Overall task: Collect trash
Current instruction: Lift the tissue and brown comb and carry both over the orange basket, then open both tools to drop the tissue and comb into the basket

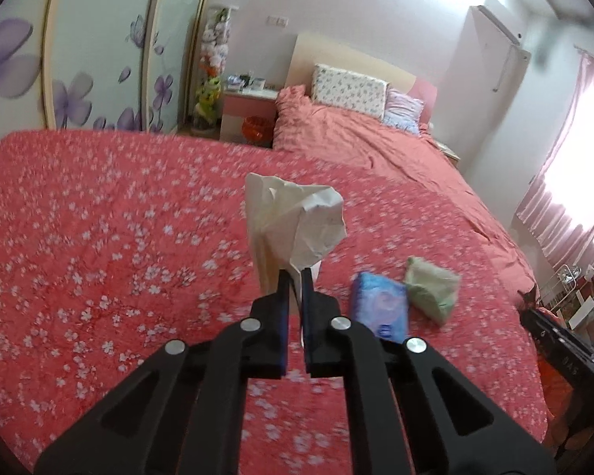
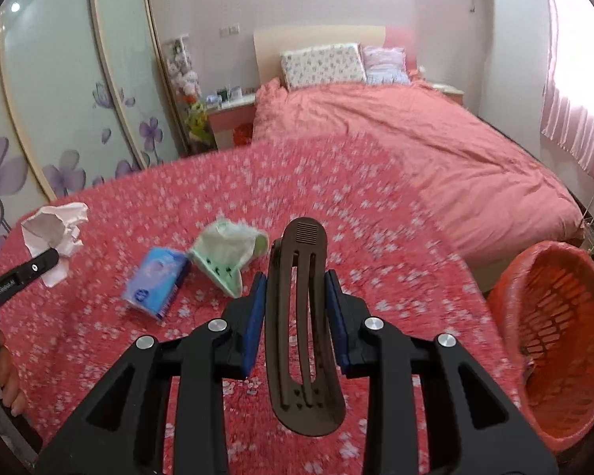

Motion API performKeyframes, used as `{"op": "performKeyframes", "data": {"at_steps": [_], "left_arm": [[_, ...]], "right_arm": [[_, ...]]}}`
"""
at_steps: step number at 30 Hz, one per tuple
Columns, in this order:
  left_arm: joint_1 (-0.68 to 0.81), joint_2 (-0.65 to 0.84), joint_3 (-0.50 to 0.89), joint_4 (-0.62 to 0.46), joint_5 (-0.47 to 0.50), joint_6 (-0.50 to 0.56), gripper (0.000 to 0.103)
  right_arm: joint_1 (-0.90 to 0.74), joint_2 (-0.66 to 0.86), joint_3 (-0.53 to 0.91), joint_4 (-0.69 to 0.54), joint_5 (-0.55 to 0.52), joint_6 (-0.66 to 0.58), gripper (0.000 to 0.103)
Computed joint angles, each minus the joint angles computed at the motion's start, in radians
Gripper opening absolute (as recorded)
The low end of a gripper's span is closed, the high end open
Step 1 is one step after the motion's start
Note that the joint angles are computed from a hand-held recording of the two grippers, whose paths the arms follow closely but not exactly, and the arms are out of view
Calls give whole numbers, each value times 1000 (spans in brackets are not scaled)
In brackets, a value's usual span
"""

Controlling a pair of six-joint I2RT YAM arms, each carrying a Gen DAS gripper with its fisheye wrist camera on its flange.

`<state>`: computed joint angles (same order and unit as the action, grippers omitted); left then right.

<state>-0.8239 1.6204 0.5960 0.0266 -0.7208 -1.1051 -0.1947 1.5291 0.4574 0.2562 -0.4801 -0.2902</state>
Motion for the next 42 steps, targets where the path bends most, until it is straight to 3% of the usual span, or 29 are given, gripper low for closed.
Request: {"op": "performKeyframes", "data": {"at_steps": [7, 14, 27, 42], "left_arm": [[-131, 12, 187, -191, -81, -24, 7], [-218, 127, 406, -257, -93, 21, 7], [-296, 500, 917, -283, 5, 182, 7], [-307, 914, 1523, -402, 180, 302, 7]], "right_arm": [[-178, -191, -13, -138, -155, -69, 30], [-349, -229, 25, -222, -268, -138, 30], [-597, -58, 151, -213, -358, -218, 30], [-721, 193, 327, -186, -380, -202, 30]]}}
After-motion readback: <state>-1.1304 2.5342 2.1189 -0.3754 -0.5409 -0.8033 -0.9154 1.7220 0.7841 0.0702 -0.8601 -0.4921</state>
